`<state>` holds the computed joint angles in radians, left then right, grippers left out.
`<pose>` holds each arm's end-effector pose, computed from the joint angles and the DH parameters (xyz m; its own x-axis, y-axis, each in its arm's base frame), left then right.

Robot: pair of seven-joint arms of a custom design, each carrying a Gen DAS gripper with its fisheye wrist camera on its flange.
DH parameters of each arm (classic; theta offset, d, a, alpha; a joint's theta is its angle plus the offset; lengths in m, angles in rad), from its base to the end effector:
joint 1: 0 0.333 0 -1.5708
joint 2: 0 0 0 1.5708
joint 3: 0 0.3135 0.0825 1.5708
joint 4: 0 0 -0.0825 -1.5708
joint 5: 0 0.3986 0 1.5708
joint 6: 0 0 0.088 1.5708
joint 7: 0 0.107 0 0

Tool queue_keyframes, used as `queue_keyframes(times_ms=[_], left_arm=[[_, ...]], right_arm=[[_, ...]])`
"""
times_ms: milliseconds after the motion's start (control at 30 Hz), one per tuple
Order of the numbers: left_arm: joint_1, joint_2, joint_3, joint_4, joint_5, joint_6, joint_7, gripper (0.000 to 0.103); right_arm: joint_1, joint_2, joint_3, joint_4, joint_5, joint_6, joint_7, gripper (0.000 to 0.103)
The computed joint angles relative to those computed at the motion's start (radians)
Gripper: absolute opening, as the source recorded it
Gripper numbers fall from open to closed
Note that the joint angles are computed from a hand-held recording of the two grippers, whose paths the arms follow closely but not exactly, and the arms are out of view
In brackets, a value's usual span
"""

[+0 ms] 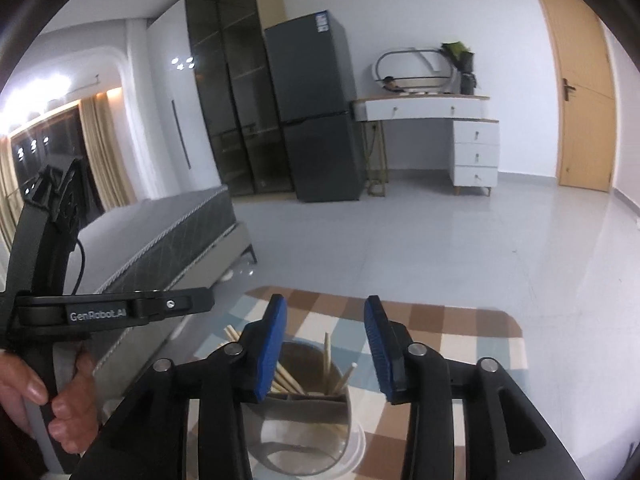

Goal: Organize utensils

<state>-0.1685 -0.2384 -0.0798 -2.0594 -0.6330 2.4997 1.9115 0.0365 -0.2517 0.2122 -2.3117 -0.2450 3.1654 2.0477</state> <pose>0.5315 -0.1349 0.6087 -0.3310 -0.8708 0.3634 -0.7646 0.0218 -0.6442 0.5039 0.1598 0.5666 0.1392 -0.9779 -0.1560 -0.4745 0.0724 -0.8773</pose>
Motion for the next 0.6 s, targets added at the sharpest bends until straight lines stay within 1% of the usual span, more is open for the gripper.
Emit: queue_keyframes(times_ms=[33, 100, 167, 300, 333, 400, 467, 533, 567, 600], left_arm=[[0.002, -0.006, -0.002, -0.005, 0.007, 0.004, -0.004, 0.027], [0.002, -0.036, -0.002, -0.021, 0.013, 0.005, -0.017, 0.043], [0.002, -0.061, -0.001, -0.037, 0.025, 0.017, -0.030, 0.047], [-0.008, -0.111, 0.012, -0.057, 0.043, 0.018, -0.041, 0.050], [-0.009, -0.131, 0.015, -0.066, 0.049, 0.019, -0.047, 0.051], [-0.008, -0.173, 0.015, -0.089, 0.069, 0.036, -0.069, 0.058], [-0.014, -0.202, 0.017, -0.106, 0.091, 0.057, -0.082, 0.058], [-0.022, -0.239, 0.023, -0.128, 0.109, 0.072, -0.088, 0.061], [-0.029, -0.262, 0.029, -0.141, 0.113, 0.081, -0.089, 0.063], [-0.039, -0.277, 0.037, -0.151, 0.113, 0.090, -0.087, 0.066]], right_arm=[[-0.012, -0.012, 0.012, -0.007, -0.004, -0.001, 0.011, 0.046], [-0.027, -0.042, 0.027, -0.025, -0.008, -0.004, 0.027, 0.049], [-0.044, -0.076, 0.046, -0.044, -0.010, -0.004, 0.044, 0.053], [-0.060, -0.138, 0.068, -0.079, 0.001, 0.004, 0.062, 0.062], [-0.070, -0.163, 0.081, -0.089, 0.002, 0.003, 0.068, 0.065], [-0.092, -0.191, 0.108, -0.098, 0.004, 0.005, 0.079, 0.068], [-0.121, -0.237, 0.143, -0.118, 0.005, 0.012, 0.096, 0.076], [-0.165, -0.291, 0.190, -0.137, 0.010, 0.021, 0.123, 0.082], [-0.178, -0.311, 0.205, -0.144, 0.014, 0.023, 0.132, 0.086], [-0.199, -0.345, 0.227, -0.156, 0.021, 0.025, 0.149, 0.088]])
